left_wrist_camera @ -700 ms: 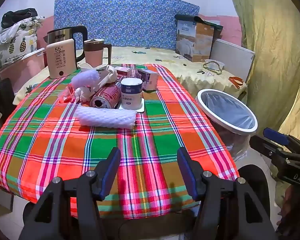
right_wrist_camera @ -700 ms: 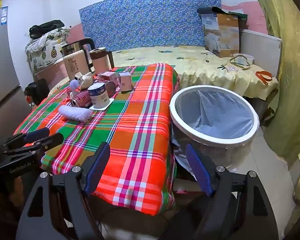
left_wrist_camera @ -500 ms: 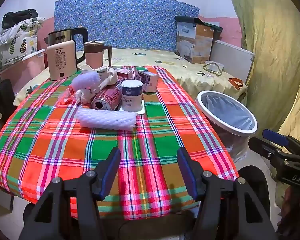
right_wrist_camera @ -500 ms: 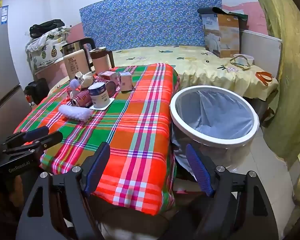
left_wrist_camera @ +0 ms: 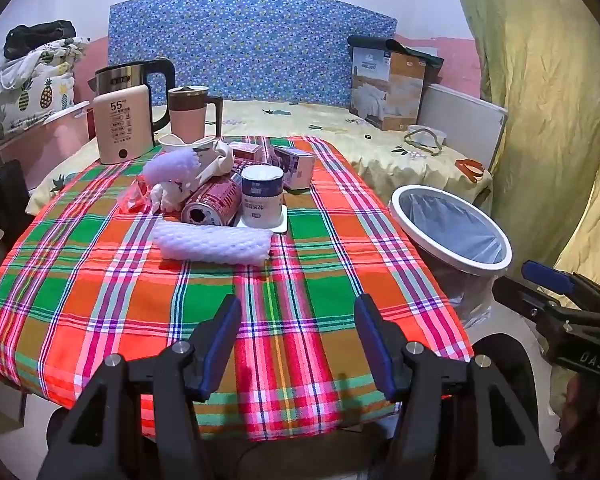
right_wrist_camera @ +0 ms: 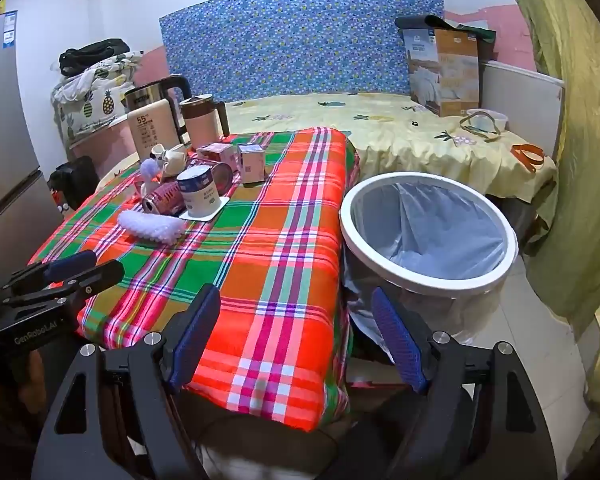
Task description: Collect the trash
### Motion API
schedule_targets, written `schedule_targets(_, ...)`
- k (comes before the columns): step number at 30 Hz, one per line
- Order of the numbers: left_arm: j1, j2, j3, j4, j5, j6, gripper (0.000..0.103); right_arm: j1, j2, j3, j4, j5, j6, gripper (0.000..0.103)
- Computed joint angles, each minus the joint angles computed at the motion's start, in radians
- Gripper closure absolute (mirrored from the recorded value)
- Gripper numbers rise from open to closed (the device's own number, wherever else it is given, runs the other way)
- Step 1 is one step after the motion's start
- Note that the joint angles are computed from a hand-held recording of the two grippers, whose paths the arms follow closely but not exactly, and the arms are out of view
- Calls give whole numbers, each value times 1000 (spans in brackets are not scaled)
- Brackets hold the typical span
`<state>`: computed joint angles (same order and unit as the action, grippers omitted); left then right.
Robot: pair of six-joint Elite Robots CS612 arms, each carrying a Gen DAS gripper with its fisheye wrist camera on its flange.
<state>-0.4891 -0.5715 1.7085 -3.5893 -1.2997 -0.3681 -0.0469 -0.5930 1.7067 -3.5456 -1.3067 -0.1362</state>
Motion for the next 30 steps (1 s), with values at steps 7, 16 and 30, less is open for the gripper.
schedule_targets(7, 0, 1, -1, -2, -4, 0, 42, 1, -1, -1, -5, 0, 1, 24)
schedule_targets(16, -1, 1, -1, -1, -4, 0, 42, 0, -1, 1, -6, 2, 1, 24)
schedule_targets(30, -1, 2, 0, -4, -9, 1, 42, 1, -3, 5, -5, -1, 2, 24)
